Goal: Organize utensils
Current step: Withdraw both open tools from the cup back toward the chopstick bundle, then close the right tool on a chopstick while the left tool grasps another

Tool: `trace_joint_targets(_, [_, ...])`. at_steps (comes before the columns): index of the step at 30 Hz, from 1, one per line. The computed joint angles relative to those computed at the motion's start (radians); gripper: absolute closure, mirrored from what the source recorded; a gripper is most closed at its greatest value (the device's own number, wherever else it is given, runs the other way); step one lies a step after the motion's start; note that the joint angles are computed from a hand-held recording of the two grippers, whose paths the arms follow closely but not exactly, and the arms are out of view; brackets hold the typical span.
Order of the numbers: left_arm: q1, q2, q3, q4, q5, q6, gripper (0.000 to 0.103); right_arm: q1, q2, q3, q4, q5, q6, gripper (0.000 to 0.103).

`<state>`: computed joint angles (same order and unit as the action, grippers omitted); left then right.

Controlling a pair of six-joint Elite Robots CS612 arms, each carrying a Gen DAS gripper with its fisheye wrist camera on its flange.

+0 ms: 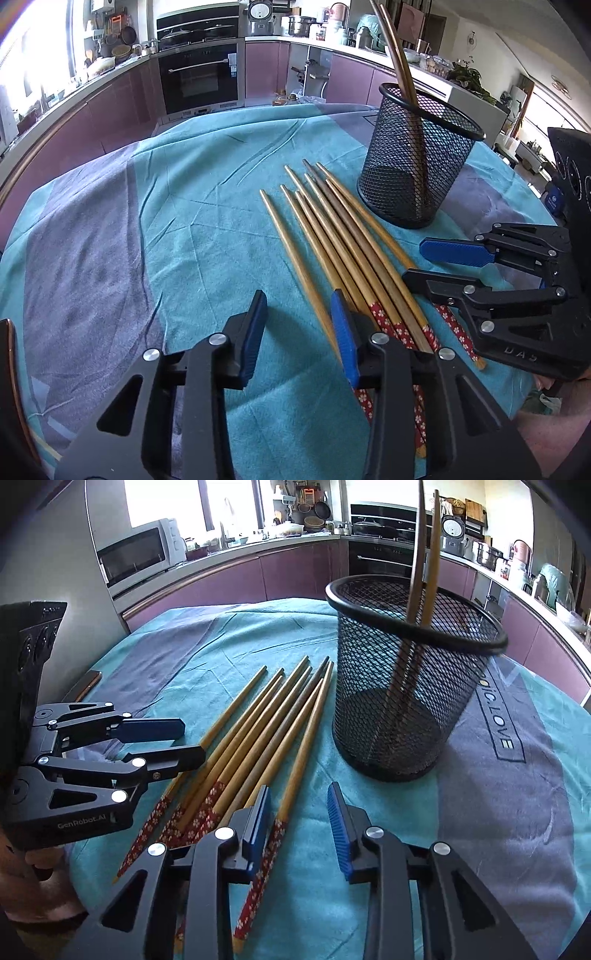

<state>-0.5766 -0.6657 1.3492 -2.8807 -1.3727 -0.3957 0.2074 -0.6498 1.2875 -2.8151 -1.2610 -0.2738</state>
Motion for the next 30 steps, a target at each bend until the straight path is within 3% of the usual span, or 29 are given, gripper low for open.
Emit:
trace_joint_targets(4, [0.006, 0.008, -0.017, 0.011, -0.013, -0.011, 0.081, 0.001, 0.011, -0.020, 0.005, 0.001, 0.017, 0.074])
trace_joint_targets(5, [0.008, 0.010, -0.020, 0.014, -0.017, -0.015, 0.089, 0.001, 0.012, -0.022, 0.004, 0.001, 0.019, 0.074])
trace_joint_targets(8, [0.010, 0.012, -0.026, 0.018, -0.024, -0.026, 0.091, 0.001, 0.015, -0.023, -0.006, 0.000, 0.032, 0.077])
trace_joint_targets(15, [0.010, 0.009, -0.015, -0.001, -0.035, -0.052, 0.095, -0.013, 0.016, -0.021, -0.005, 0.042, 0.099, 0.096])
trace_joint_targets(20, [0.009, -0.004, 0.008, -0.032, -0.033, -0.058, 0.095, -0.028, 0.009, -0.002, -0.038, 0.080, 0.149, 0.097])
trace_joint_targets(24, [0.010, -0.014, 0.027, -0.058, -0.051, -0.056, 0.095, -0.039, -0.007, 0.023, -0.067, 0.126, 0.131, 0.097])
trace_joint_targets(30, [0.007, -0.017, 0.035, -0.061, -0.085, -0.029, 0.095, -0.033, -0.018, 0.029, -0.005, 0.160, 0.041, 0.097])
